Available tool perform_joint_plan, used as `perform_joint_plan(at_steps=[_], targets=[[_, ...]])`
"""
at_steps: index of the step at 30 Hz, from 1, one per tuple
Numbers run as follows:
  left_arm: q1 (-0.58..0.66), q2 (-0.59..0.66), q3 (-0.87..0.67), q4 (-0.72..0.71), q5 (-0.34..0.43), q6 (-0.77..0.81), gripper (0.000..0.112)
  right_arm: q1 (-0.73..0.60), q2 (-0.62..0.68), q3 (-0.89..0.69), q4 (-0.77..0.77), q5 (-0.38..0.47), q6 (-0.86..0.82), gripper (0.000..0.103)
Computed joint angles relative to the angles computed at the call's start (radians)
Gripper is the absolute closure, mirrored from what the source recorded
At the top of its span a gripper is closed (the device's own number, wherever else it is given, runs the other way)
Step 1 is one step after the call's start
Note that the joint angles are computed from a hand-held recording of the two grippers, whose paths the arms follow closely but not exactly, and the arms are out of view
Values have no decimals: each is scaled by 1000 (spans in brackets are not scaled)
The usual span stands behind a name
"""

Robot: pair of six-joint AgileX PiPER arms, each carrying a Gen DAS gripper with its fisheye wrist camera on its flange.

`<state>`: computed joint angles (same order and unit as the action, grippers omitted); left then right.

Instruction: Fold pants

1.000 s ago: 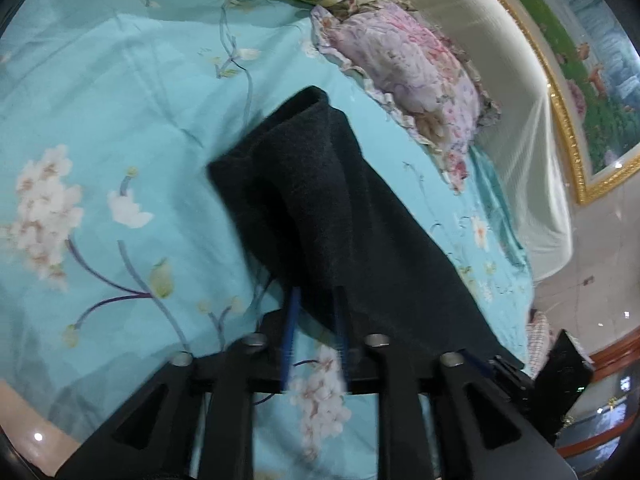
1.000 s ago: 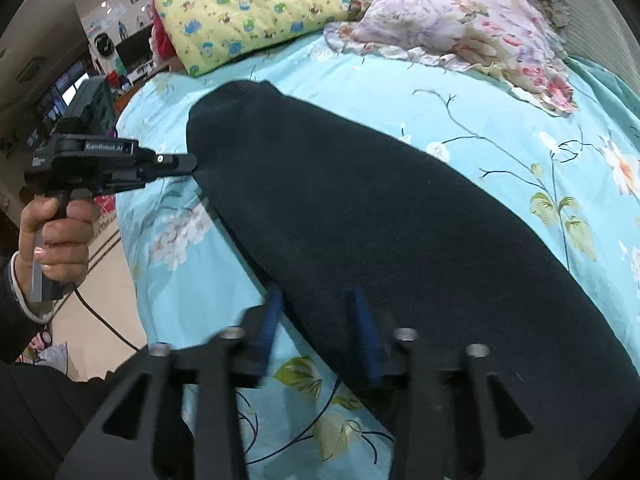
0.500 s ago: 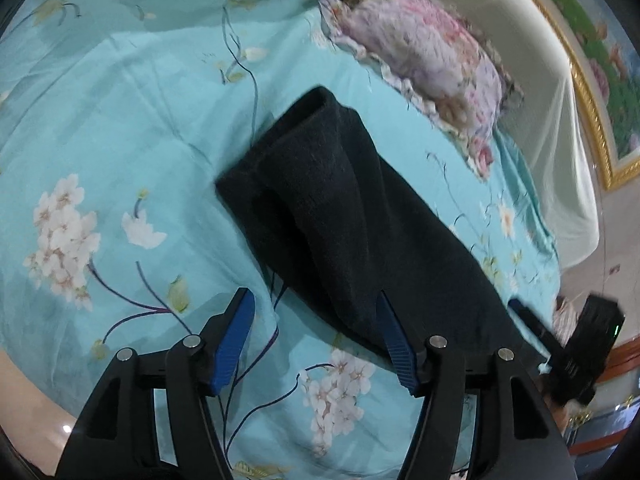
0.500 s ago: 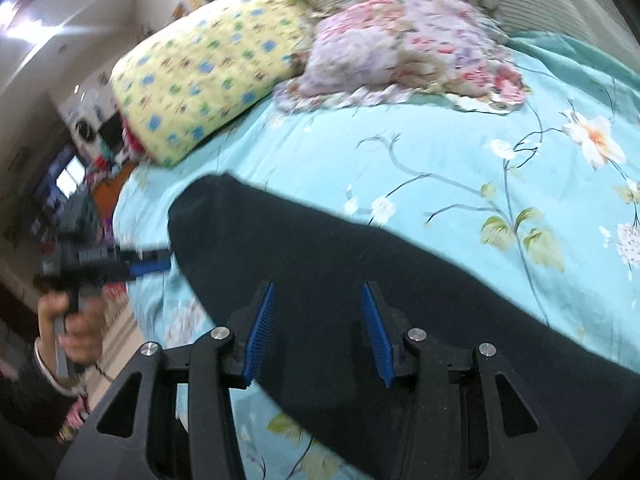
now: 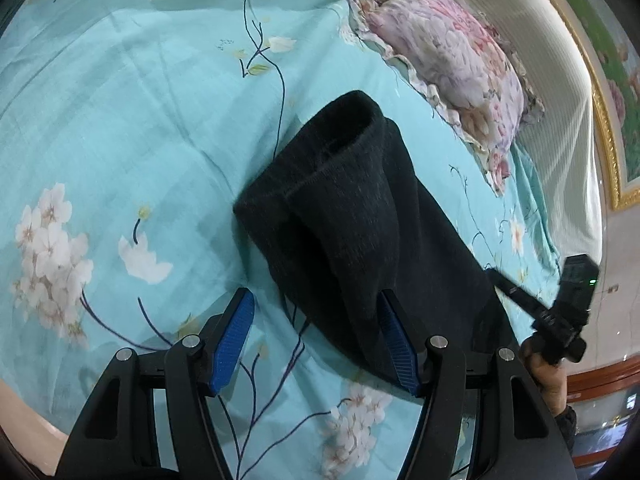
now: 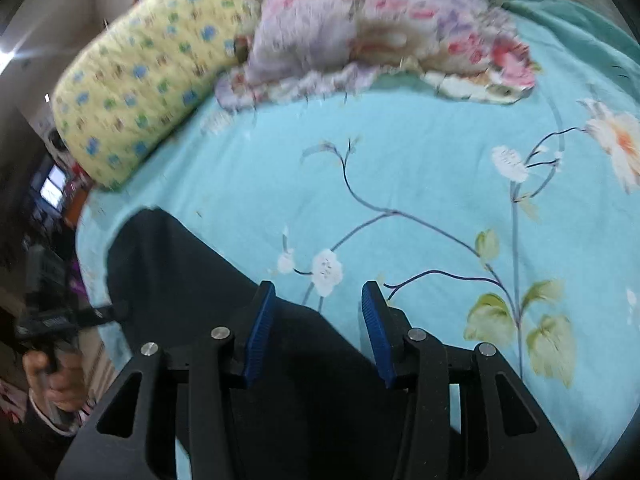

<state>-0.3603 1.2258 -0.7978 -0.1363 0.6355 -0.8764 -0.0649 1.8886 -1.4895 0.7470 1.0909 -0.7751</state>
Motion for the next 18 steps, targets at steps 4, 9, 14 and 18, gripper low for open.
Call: perform_joint_plan(at_steps=[4, 9, 14, 18], targets=[[-5, 16, 0, 27, -21, -4, 48, 65, 37, -26, -103, 31, -24, 57], [-42, 75, -31, 149, -48, -99, 50, 108, 51, -72, -184, 52, -40, 63], [-72, 102, -58, 270, -45, -176, 89, 140, 54, -112, -229, 101, -48, 86], [-122, 9, -39, 363, -59, -253, 95, 164, -69, -18, -288, -20, -83, 91]])
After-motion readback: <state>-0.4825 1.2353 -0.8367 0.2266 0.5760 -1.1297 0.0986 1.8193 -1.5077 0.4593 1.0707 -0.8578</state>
